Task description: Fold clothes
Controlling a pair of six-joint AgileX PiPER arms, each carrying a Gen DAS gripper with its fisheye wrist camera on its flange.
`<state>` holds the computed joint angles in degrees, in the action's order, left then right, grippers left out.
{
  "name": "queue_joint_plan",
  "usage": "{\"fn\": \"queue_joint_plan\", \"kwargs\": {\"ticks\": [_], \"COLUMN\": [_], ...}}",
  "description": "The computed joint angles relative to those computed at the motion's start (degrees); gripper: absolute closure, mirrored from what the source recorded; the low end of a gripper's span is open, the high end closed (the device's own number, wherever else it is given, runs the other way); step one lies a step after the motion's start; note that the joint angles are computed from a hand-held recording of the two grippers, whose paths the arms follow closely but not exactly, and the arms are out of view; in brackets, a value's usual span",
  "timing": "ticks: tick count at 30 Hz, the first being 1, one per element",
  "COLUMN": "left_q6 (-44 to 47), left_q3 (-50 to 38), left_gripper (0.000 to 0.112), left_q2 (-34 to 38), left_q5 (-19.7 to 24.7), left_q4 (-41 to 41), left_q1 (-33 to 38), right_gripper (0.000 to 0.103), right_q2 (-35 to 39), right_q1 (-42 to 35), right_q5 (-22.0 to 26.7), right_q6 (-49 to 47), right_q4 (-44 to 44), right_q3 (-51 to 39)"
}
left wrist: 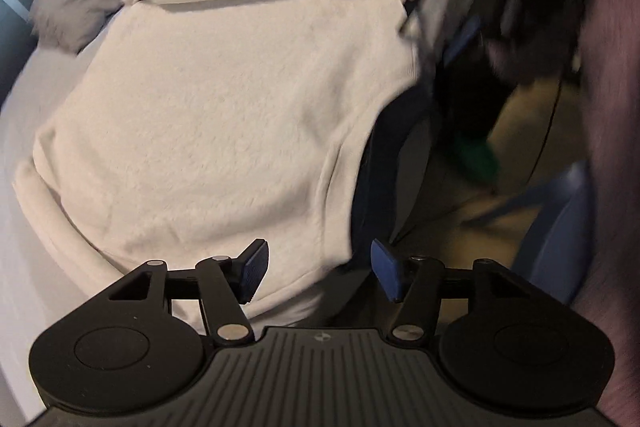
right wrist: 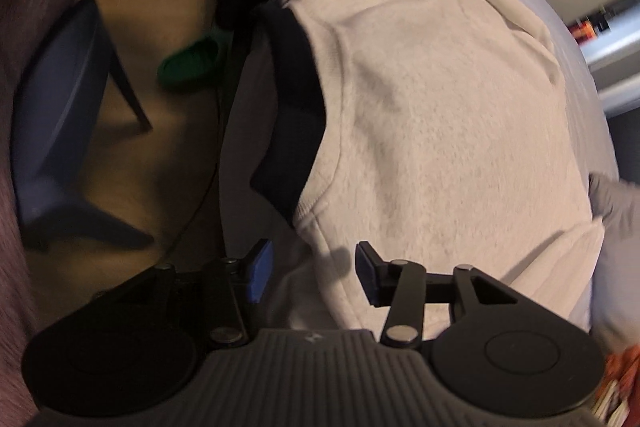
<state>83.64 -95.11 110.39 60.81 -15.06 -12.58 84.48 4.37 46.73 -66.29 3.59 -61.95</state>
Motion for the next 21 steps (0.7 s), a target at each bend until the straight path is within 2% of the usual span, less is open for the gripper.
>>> {"fn": "queue_joint_plan", "kwargs": {"ticks": [3, 7, 9, 10, 11, 12, 14, 18, 19, 21], "left_q6": [12.4, 28.5, 32.3, 34.4, 34.2, 32.9, 28.5, 14.7, 13.9, 12.2], "left_q3": [7.8, 19.5, 22.9, 24.6, 24.7, 23.9, 21.2, 11.3, 9.5, 7.4], "left_gripper": [0.057, 0.059, 0.074, 0.088, 0.096, 0.099, 0.109, 0.110, 0.110, 0.110], "left_q2": [-1.5, -2.1, -1.6, -1.2, -0.9, -0.7, -0.3, 0.8, 1.1, 2.1], "left_q5": [-8.3, -25.5, -32.8, -36.4, -38.0, -37.2, -33.7, -18.6, -16.0, -13.8], "left_q4": [-0.4, -1.2, -1.7, -2.2, -1.2, -0.6, 1.5, 8.5, 9.0, 9.7], "left_q1": [0.8, 1.1, 0.8, 0.6, 0.4, 0.4, 0.5, 0.5, 0.7, 1.0], "right_gripper": [0.054, 0.056, 0.062, 0.069, 0.077, 0.081, 0.094, 0.095, 0.096, 0.096], "right_q2": [-0.4, -0.8, -0.7, -0.5, -0.9, -0.8, -0.1, -0.4, -0.5, 0.4], "right_q1": [-0.5, -1.0, -1.1, -0.8, -0.5, 0.1, -0.1, -1.3, -1.8, -2.6], "right_q5": [-3.9, -9.2, -11.1, -12.3, -13.4, -14.6, -12.2, -4.0, -2.2, -0.2], "right_q6": [-3.8, -4.6, -3.8, -2.6, -1.4, 0.4, 1.6, 0.5, -0.2, -0.1], "right_q4": [-1.1, -4.4, -6.5, -8.4, -10.4, -12.2, -11.6, -7.7, -6.9, -5.5], "right_q3": [3.0, 6.3, 7.3, 7.9, 8.7, 9.6, 8.0, 3.9, 3.0, 1.4]}}
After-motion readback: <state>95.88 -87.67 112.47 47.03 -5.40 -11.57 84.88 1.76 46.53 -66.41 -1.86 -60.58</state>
